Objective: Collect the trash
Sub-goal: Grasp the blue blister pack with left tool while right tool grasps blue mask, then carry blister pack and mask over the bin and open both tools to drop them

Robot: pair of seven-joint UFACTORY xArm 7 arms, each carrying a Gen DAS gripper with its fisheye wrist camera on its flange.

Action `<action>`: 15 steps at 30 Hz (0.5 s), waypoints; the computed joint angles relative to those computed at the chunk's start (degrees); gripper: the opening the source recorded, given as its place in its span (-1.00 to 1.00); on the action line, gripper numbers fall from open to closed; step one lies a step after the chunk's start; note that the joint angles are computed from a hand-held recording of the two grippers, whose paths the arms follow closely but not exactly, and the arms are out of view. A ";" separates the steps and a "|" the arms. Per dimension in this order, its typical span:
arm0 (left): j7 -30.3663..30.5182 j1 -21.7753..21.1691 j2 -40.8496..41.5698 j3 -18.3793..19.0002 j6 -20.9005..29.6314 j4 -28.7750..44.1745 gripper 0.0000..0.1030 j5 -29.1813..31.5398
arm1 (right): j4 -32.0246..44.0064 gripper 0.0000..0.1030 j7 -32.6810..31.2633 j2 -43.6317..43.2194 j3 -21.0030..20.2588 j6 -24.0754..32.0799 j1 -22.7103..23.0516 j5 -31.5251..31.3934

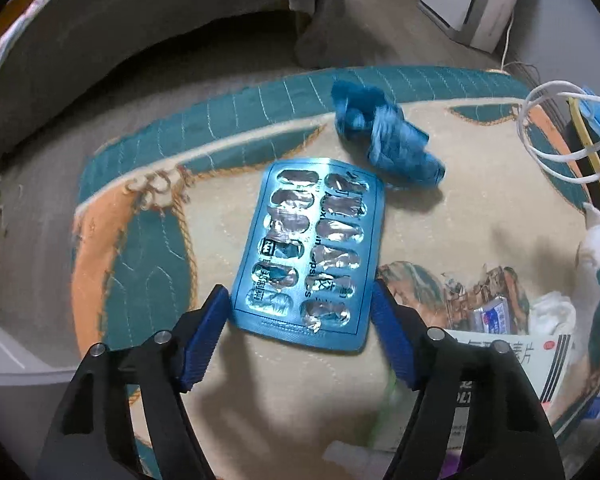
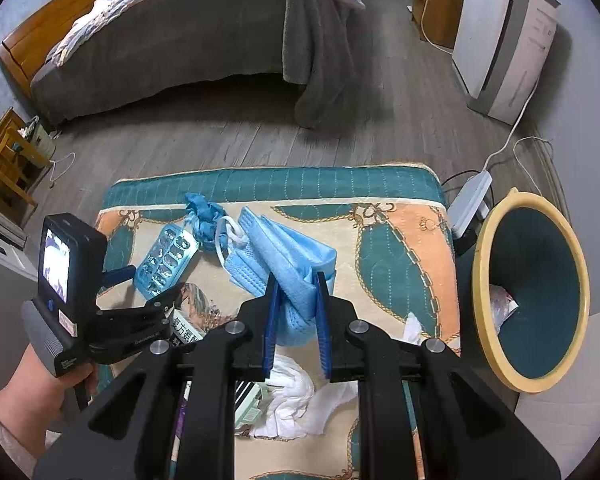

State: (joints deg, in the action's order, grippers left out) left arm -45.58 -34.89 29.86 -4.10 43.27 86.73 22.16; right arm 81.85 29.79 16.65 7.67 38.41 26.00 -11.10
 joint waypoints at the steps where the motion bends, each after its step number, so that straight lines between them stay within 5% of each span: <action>1: -0.79 -0.26 -0.67 0.39 -0.69 -0.78 0.39 0.64 | -0.21 -0.69 0.16 -0.23 -0.11 -0.16 -0.04 -0.10; 8: -8.62 -1.75 -5.63 1.98 -6.17 -2.92 0.38 7.20 | -2.36 -0.69 3.77 -2.49 -1.43 -1.83 -0.77 -3.04; 15: -9.95 -2.98 -6.02 0.76 -8.76 -0.05 0.38 10.64 | -4.51 -0.69 5.11 -4.36 -1.74 -2.86 -2.89 -3.88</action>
